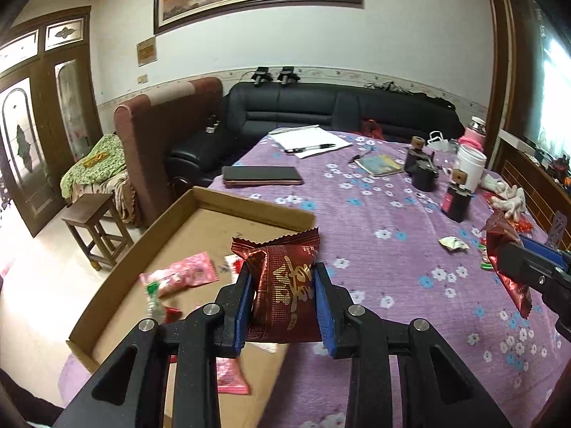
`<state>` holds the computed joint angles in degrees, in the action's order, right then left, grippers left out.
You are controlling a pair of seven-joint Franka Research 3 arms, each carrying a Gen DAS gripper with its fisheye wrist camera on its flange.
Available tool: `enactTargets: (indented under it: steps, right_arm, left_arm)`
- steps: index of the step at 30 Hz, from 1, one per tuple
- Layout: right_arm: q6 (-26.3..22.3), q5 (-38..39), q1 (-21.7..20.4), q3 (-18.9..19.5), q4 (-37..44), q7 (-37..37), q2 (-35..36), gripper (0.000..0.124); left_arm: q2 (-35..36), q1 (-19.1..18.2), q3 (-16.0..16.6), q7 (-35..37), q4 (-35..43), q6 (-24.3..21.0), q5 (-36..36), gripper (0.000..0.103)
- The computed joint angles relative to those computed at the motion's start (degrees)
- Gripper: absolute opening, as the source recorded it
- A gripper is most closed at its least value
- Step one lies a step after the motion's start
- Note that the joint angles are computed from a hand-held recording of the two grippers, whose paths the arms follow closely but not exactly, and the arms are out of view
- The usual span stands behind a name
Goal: Organize snacks
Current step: 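Carry both red-and-gold packets over the cardboard box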
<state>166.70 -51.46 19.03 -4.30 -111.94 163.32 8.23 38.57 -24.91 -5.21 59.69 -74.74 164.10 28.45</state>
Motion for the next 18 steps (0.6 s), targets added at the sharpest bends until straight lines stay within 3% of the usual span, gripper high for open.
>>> enactTargets:
  steps: [18]
  right_arm:
    - [-1.2,26.5,3.4,3.2,22.1,-28.8,18.5,0.036]
  left_arm:
    - [-3.1,4.3,4.0,-7.6,-4.9,0.1,2.7,0.034]
